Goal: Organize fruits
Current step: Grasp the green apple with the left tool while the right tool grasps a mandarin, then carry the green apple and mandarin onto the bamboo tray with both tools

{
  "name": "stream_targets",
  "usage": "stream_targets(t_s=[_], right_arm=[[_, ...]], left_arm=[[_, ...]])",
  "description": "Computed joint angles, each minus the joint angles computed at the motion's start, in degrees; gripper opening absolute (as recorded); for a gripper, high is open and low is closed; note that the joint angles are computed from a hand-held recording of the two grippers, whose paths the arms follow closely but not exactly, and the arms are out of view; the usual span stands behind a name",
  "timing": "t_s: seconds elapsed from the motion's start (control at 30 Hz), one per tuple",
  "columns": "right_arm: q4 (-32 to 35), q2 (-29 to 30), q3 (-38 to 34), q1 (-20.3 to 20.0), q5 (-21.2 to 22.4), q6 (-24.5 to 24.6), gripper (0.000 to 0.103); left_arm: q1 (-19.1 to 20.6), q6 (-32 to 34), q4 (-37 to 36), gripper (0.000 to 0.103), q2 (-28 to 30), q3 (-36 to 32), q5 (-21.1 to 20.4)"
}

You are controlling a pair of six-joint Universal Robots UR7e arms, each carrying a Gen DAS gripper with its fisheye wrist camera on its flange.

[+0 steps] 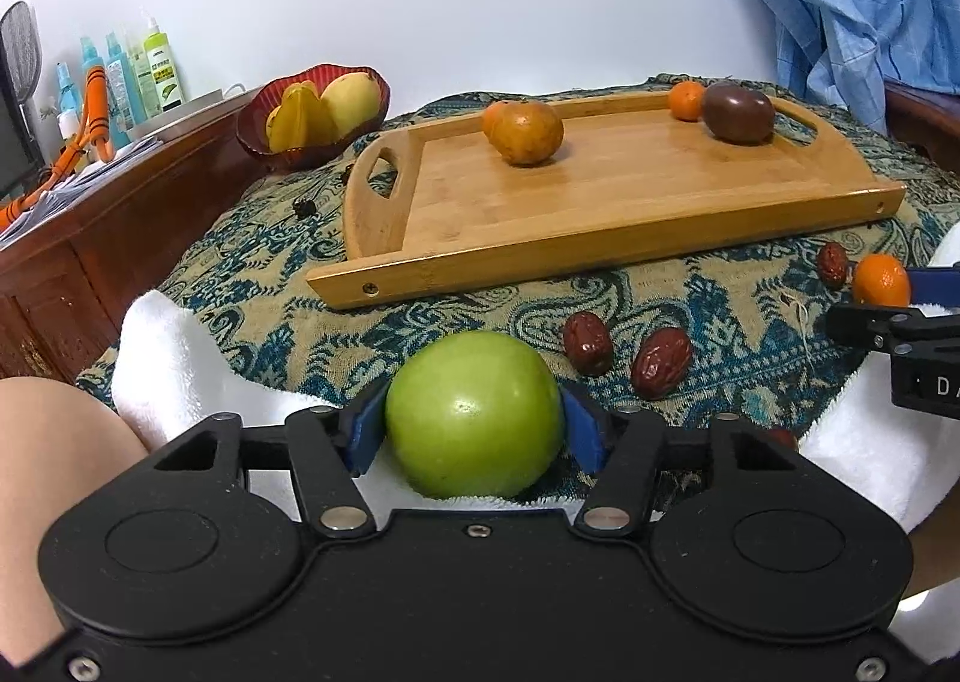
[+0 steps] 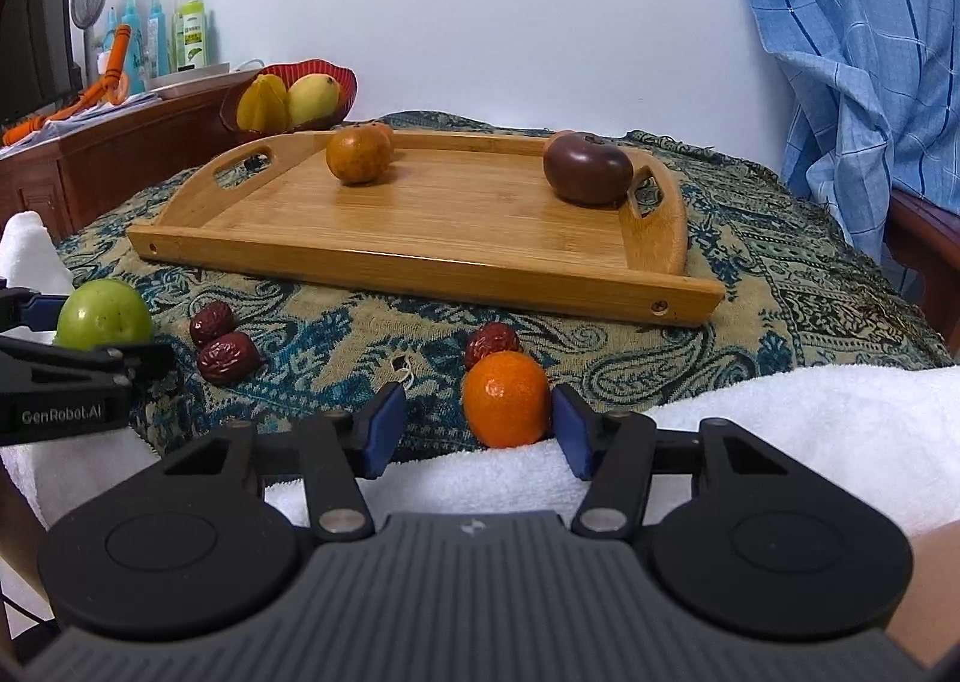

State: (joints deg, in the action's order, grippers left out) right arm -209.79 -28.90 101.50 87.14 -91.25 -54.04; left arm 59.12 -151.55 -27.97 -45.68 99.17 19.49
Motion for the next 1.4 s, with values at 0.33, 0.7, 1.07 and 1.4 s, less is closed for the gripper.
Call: stream_targets(t_s=[0.33,0.7,1.07,1.4], right_arm=[[1.1,-1.4,0.5,-0.6,2.1,2.8,0.036],[-0.4,-1.6,-2.4,-1.1,7.9,6.2,0.035],[2.2,1.9,-12.5,-0.9,10.4,11.5,0.035],[7.6,7.0,-22.8,1.0,5.2,10.0,0.036]], left_arm=[[-0.3,-10.0,8.6,0.058,0.3,-2.6,1.0],[-0.3,-6.0,6.6,0.058,-2.2,-3.9,5.9],[3.3,-4.0,11.7,0.058,-0.9,-13.4,12.7],[7.4,-8.4,23.5,0.058,5.7,-27.6,17.6]])
